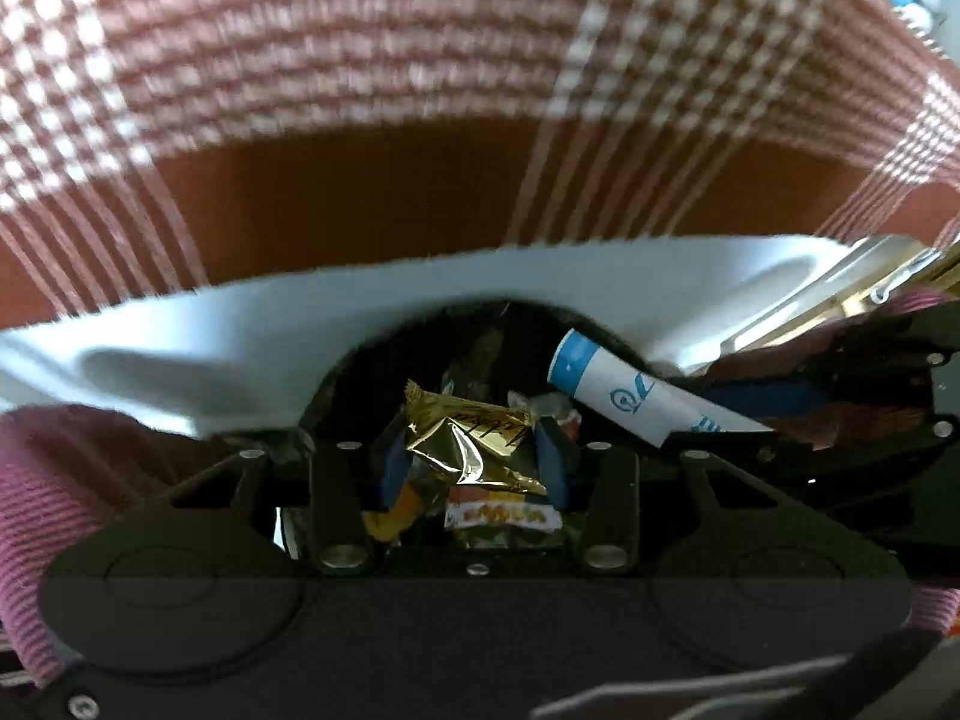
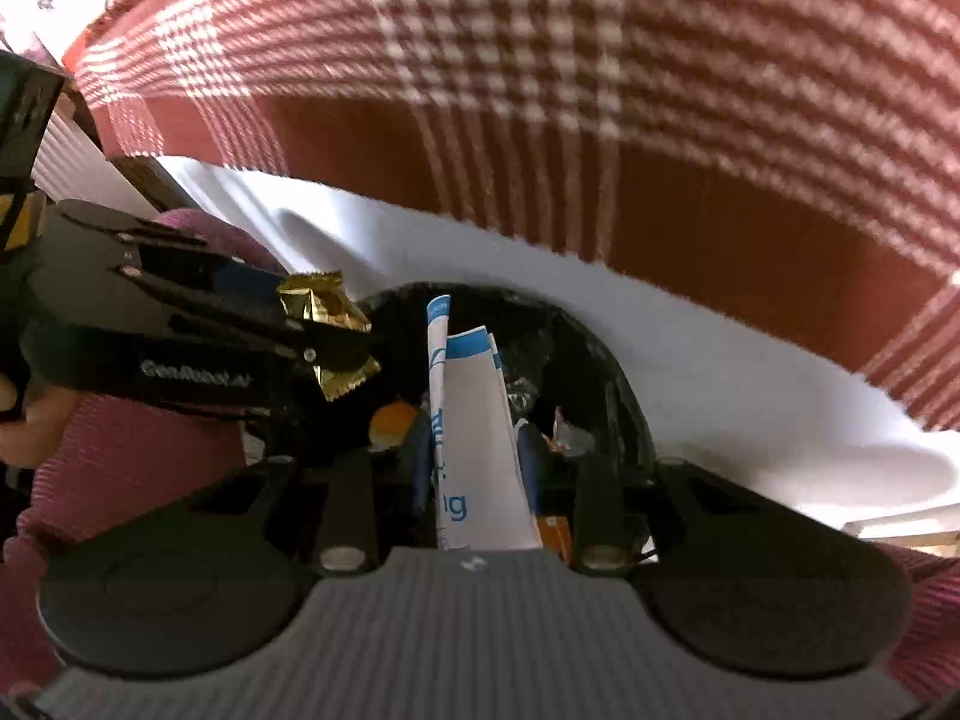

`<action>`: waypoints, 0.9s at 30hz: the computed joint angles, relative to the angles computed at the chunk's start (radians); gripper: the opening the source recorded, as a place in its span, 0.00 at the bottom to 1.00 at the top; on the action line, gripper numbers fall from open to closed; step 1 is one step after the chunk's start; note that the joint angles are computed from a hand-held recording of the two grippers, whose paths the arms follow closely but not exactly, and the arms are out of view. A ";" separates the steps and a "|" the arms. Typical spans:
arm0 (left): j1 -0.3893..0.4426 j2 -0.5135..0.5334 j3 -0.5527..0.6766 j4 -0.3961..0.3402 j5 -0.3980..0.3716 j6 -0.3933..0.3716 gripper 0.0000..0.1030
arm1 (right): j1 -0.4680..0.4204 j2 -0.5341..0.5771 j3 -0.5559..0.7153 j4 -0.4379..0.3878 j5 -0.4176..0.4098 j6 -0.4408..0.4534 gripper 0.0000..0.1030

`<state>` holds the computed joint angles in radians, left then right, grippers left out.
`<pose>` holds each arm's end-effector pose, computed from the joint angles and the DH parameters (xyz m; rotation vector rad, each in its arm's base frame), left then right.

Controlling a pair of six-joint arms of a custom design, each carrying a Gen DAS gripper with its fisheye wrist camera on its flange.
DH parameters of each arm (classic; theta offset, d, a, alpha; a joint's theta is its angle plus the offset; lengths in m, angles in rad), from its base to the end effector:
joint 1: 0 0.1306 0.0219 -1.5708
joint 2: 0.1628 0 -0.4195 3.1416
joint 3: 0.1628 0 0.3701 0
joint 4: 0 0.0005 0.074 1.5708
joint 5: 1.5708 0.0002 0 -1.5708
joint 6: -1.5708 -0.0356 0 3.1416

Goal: Collect trash
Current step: 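Carry gold wrapper and white paper bag past the table edge over the bin, then open both tools over the black bin to drop gold wrapper and paper bag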

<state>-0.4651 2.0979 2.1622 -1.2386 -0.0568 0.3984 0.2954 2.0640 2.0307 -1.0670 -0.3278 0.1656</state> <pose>0.6266 -0.3128 0.3768 0.0761 2.7526 -0.1605 0.6630 0.2132 0.3546 -0.7089 2.5604 0.4794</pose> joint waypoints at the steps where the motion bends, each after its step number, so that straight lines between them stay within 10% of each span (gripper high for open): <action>1: 0.000 0.008 0.006 -0.009 -0.002 0.001 0.41 | 0.002 0.007 0.005 -0.003 0.004 -0.006 0.35; 14: 0.002 0.034 0.025 -0.035 0.008 0.008 0.44 | 0.005 0.040 0.037 -0.028 -0.003 -0.012 0.51; 27: -0.005 0.024 0.012 -0.041 -0.008 0.027 0.74 | 0.008 0.027 0.025 -0.002 0.005 -0.008 0.69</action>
<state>-0.4700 2.1222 2.1740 -1.2792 -0.0644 0.4250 0.3031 2.0913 2.0558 -1.0695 -0.3231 0.1573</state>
